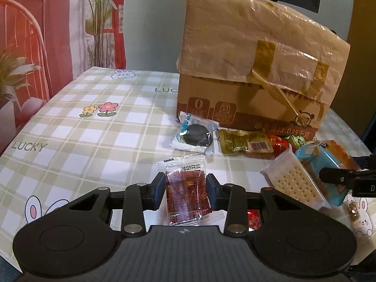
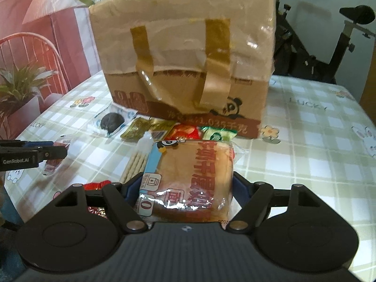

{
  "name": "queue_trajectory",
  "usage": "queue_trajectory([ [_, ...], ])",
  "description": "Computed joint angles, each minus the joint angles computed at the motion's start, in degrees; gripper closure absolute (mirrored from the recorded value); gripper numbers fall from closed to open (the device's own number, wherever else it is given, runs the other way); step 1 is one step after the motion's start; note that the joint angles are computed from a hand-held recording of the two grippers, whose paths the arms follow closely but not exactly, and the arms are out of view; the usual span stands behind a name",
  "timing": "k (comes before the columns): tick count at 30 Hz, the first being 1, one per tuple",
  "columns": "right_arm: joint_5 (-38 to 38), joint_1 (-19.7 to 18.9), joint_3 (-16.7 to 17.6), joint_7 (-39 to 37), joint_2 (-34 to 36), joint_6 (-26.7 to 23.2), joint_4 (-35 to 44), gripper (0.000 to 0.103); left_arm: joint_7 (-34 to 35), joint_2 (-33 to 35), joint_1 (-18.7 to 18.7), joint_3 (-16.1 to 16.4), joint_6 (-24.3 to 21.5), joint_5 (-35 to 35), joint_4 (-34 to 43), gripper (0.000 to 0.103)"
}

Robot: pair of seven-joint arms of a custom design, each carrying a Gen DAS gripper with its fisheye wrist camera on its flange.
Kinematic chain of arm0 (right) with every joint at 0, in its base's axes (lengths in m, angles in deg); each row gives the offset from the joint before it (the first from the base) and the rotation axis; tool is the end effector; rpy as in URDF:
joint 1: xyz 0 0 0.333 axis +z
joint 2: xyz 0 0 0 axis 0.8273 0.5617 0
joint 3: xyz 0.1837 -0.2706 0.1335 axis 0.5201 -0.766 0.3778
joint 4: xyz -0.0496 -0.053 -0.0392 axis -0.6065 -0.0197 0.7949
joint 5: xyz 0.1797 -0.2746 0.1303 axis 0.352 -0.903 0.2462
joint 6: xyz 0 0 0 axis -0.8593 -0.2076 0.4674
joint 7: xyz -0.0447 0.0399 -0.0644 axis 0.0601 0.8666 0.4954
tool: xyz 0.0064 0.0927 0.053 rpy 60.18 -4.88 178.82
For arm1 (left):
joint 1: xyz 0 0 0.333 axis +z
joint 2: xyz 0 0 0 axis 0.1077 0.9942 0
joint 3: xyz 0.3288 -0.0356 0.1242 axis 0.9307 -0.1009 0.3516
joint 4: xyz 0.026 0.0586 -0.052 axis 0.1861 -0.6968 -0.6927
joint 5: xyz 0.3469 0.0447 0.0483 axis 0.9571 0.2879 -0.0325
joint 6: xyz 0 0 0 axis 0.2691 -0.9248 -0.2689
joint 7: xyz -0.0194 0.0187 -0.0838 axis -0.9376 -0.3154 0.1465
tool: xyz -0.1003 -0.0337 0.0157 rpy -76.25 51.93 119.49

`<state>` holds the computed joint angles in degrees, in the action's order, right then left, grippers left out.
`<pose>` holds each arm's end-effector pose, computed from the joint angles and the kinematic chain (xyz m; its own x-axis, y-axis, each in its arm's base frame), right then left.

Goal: Organize snacks
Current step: 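Lift both snacks over the box and open both tools to drop them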

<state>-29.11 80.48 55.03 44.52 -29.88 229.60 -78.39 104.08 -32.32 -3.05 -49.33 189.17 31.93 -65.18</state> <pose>0.6808 0.2743 0.3942 0.1985 -0.9689 -0.1475 -0.6773 -0.0268 -0.7353 0.7084 -0.1366 0.3804 -0.1411 -0.9877 0.0674 -0.6665 0.0445 -0.7442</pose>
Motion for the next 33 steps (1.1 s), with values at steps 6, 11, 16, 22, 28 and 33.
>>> queue_trajectory([
  [6, -0.5, 1.3, -2.4, 0.5, -0.6, 1.0, -0.1, 0.026, 0.2, -0.3, 0.2, -0.1, 1.1, 0.0, 0.3, 0.063],
  [11, -0.7, 2.4, -4.3, 0.8, -1.1, 2.5, 0.0, 0.026, 0.5, -0.7, 0.3, -0.1, 2.4, -0.1, 0.4, 0.063],
  [16, -0.5, 2.2, -4.2, 0.0, -1.9, 5.3, -0.6, 0.026, 1.3, -1.6, 0.1, 0.0, 3.6, -0.1, -0.1, 0.063],
  [22, 0.3, 0.1, -1.0, -2.6, -2.3, 6.6, 0.0, 0.026, 2.8, -2.0, 1.6, -1.9, 4.7, -0.1, 0.4, 0.063],
  [28, 0.8, -2.0, 2.6, -5.7, -2.8, 7.9, 0.9, 0.026, 3.8, -2.2, 2.7, -3.4, 5.8, -0.6, 1.2, 0.063],
  [33, 0.7, -4.9, 6.9, -8.8, -2.9, 8.5, 3.2, 0.026, 4.7, -2.0, 3.5, -4.7, 5.8, -0.7, 3.7, 0.063],
])
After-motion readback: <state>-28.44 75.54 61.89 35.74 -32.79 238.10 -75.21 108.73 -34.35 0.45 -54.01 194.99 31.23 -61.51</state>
